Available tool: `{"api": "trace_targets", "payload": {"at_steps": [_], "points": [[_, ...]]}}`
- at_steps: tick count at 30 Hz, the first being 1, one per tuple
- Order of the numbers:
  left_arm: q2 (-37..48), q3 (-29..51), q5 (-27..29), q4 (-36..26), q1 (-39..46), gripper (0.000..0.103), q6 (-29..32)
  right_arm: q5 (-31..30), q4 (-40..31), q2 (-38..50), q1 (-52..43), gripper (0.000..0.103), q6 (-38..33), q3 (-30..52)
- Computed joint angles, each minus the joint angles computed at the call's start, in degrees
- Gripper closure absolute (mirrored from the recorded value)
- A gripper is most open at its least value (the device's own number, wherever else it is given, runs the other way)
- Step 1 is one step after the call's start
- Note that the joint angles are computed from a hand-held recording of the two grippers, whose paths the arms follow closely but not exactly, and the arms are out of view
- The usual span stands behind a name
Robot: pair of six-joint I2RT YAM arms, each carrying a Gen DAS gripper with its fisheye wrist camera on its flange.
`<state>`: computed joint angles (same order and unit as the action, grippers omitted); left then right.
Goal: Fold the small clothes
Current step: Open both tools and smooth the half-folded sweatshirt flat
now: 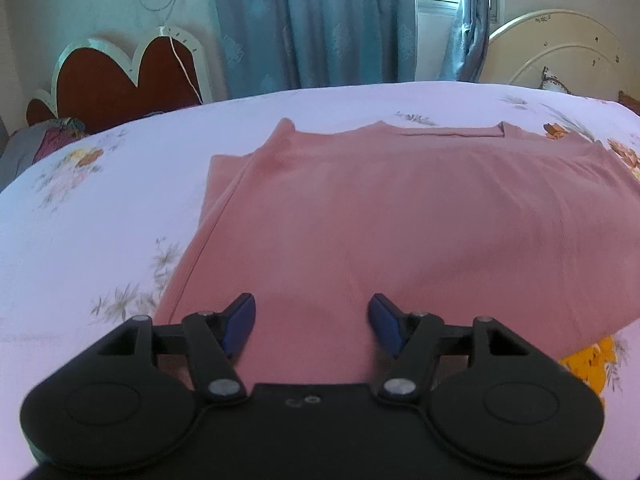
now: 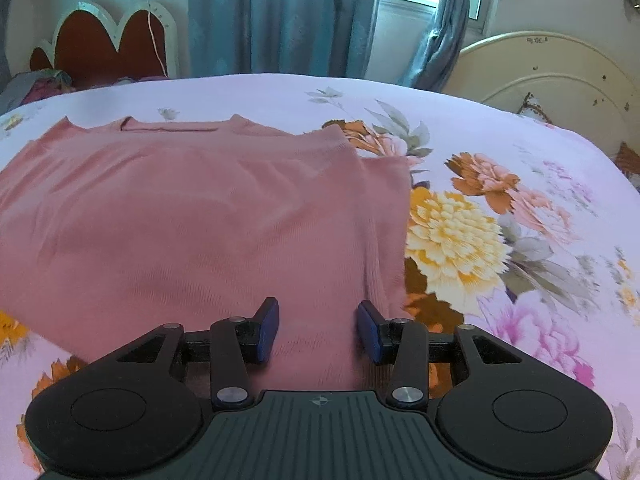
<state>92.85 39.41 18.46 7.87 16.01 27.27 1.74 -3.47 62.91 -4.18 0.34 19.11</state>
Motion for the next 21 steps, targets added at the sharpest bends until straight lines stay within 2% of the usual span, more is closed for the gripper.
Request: {"api": "trace_targets", "payload": {"at_steps": [5,8,12,15,18,21], "points": [[0.09,1.03,1.40,-2.22,1.15,0.039,-0.01,1.70,-3.35,0.50,1.21,0.061,2.33,2.18],[0.16,1.45,2.70,-3.31,2.09,0.039,1.11,3.26,-7.73,-4.08,3.34,0.061,6.87,2.21],[0.64,3.04,3.47,-5.92,2.52,0.039,0.99,8.12,-10.29,-3.39,7.85,0.061,8.56,2.13],[1.04,4.75,3.79,-8.64,2.67,0.039,1.84,9.28,-14.15,-5.05,9.02,0.061,12.98,4.16],[1.51,6.13,4.06,-10.70,2.83,0.038,2.00,8.84,-16.05,-7.99,11.67,0.061,17.15,5.44],[1.56,7.21,3.90,-12.63,2.73,0.036,1.79,9.38,-16.64,-7.20,16.32,0.061,20.68,7.87]]}}
